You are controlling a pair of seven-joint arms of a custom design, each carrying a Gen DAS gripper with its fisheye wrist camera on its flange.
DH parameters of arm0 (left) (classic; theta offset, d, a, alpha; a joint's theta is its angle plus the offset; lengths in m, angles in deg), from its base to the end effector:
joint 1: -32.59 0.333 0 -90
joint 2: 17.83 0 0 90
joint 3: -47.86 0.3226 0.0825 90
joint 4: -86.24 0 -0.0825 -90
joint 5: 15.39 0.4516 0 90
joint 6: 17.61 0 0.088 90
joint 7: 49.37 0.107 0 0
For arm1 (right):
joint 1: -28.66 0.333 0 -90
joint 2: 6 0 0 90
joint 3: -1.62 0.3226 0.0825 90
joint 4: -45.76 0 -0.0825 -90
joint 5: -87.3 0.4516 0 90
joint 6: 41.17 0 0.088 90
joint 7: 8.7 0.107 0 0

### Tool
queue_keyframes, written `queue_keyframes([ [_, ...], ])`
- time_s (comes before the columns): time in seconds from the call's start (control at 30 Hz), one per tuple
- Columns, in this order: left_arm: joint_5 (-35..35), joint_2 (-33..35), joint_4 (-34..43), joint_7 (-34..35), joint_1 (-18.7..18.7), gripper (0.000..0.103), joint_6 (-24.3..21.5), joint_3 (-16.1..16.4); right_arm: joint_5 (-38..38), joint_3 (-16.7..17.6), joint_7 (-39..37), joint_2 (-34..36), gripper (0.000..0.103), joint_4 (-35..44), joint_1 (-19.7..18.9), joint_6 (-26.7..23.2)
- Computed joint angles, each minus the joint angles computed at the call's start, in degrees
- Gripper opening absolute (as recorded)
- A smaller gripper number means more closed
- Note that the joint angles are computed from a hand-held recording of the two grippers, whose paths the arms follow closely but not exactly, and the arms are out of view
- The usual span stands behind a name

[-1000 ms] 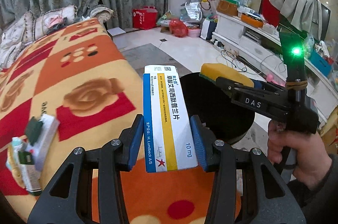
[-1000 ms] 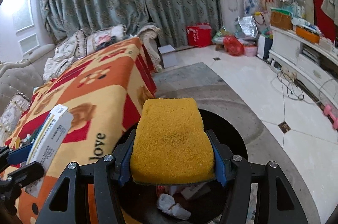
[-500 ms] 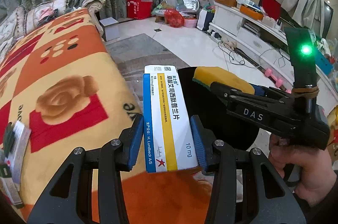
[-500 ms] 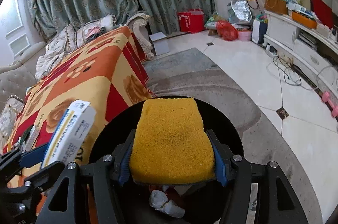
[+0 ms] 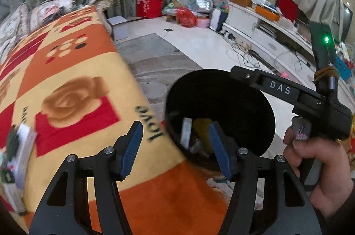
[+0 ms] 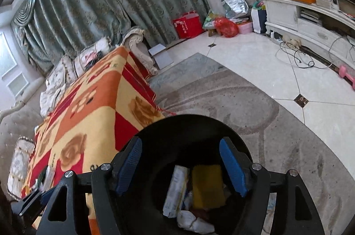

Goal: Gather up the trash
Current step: 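Open both tools to drop box and sponge into bin, then move both tools back over the blanket toward remaining items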

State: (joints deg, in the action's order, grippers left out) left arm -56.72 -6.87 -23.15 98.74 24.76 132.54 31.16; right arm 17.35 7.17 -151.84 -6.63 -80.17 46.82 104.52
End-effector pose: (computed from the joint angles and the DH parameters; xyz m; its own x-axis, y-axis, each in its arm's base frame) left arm 0.6463 -0.2686 0.4275 -0.7881 -0.6101 0.0819 -0.4964 0.5512 -0.6706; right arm 0.5541 0.2561 0.3865 -0.5879 -0.7121 -0.3837 -0.3523 0.6524 -0.6710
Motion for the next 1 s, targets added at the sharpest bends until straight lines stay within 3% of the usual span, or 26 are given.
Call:
queue_keyframes([
  [0.17,-0.9,-4.5,-4.1,-2.5,1.3,0.061,3.0,2.1,-0.7,0.0,-2.2,3.0,0.07,4.3,0.9,0.4],
  [0.4,-4.2,-10.5,-11.7,-2.1,1.9,0.061,16.2,5.9,-3.0,-0.7,-7.7,9.3,0.07,13.2,5.4,-1.0],
  [0.47,0.5,-11.1,-13.3,-6.6,2.2,0.061,20.3,7.0,-3.0,-1.0,-10.6,11.6,0.07,16.3,7.0,-1.4],
  [0.57,16.3,-11.4,-15.7,-21.5,3.7,0.061,24.3,8.6,-3.0,-1.7,-14.9,15.6,0.07,21.5,9.5,-0.4],
  [0.6,21.6,-11.6,-16.3,-26.8,4.5,0.061,24.5,9.3,-2.7,-2.2,-16.1,16.7,0.07,22.8,10.2,0.2],
  [0.73,26.3,-11.6,-17.0,-31.7,6.3,0.061,23.5,10.6,0.4,-3.4,-21.4,22.7,0.07,29.5,11.9,6.7],
  [0.87,29.2,-11.3,-17.3,-34.7,7.8,0.061,22.8,11.3,5.4,-4.1,-29.3,28.1,0.07,36.0,13.9,6.5],
  [1.0,19.8,-11.0,-15.7,-27.7,8.3,0.061,16.0,11.2,11.0,-4.8,-35.7,31.7,0.07,40.2,14.8,6.3],
])
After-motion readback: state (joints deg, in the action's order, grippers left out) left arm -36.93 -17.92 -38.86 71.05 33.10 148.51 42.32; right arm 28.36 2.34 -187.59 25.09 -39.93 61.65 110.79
